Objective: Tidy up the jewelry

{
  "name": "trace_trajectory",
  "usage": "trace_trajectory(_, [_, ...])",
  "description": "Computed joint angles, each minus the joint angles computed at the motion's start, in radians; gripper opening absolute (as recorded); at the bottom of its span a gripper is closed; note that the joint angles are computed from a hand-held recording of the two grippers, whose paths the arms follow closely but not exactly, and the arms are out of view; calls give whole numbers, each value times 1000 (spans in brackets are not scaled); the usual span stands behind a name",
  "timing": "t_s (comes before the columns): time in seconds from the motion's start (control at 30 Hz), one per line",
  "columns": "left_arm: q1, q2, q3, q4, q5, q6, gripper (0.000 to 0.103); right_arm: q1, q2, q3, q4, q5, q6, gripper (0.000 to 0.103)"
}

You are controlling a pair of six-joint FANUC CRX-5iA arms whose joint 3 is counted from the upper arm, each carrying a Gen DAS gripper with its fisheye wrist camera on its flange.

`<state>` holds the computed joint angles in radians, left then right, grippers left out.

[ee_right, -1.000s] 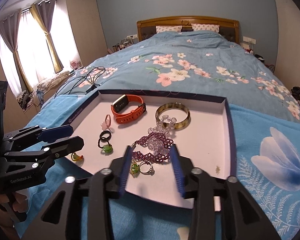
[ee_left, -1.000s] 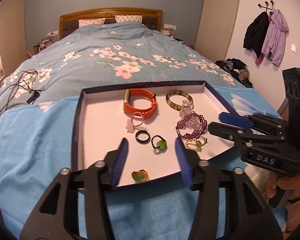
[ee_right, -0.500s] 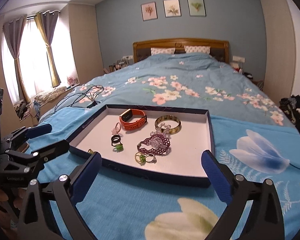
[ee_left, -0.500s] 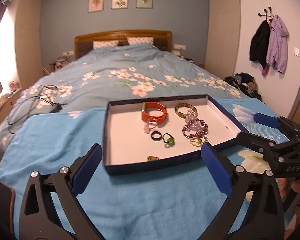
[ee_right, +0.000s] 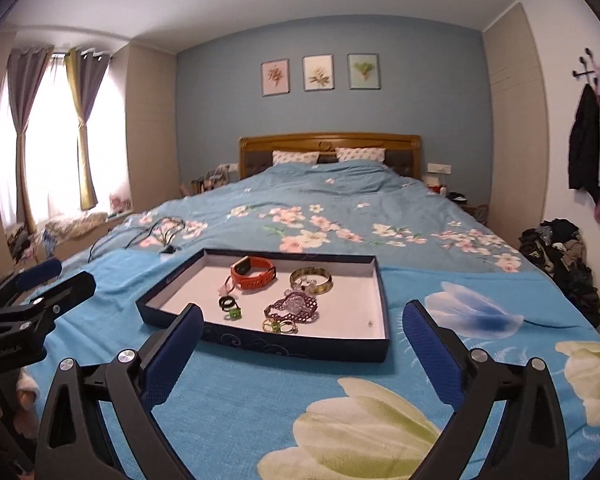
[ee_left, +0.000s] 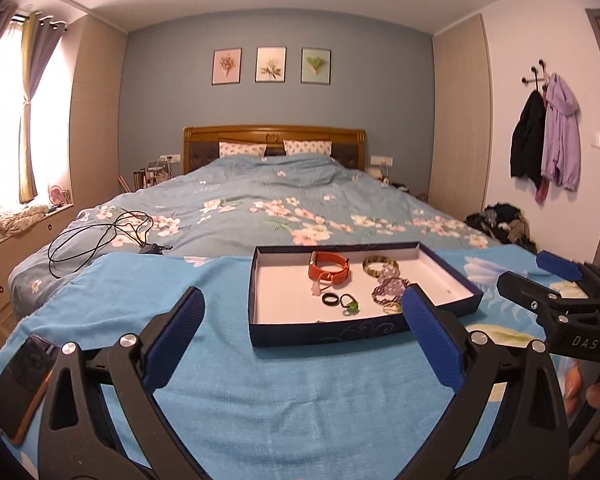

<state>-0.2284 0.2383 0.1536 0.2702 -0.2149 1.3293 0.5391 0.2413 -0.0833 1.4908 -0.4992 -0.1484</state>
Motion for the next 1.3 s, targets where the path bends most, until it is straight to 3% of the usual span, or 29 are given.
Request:
trace_trajectory(0.1, [-6, -32, -53, 28, 66, -23, 97, 3, -2, -7, 18, -12, -8, 96])
trace_trajectory(0.33, [-6, -52, -58, -13, 53, 36, 97, -10, -13, -33, 121, -11, -110, 96])
trace_trajectory(0.53, [-7, -49, -20, -137, 29, 152, 97, -15, -17, -41, 163, -11, -146, 96])
trace_trajectory(0.73, [-7, -50, -19, -139, 25, 155, 97, -26, -15, -45, 224, -22, -195, 96])
trace_trajectory(0.97, [-5, -37, -27, -44, 34, 73, 97, -28, -11, -46, 261, -37, -221, 96])
trace_trajectory(1.3, [-7, -21, 5, -107, 30, 138, 97, -35, -11, -50, 293, -41, -251, 96])
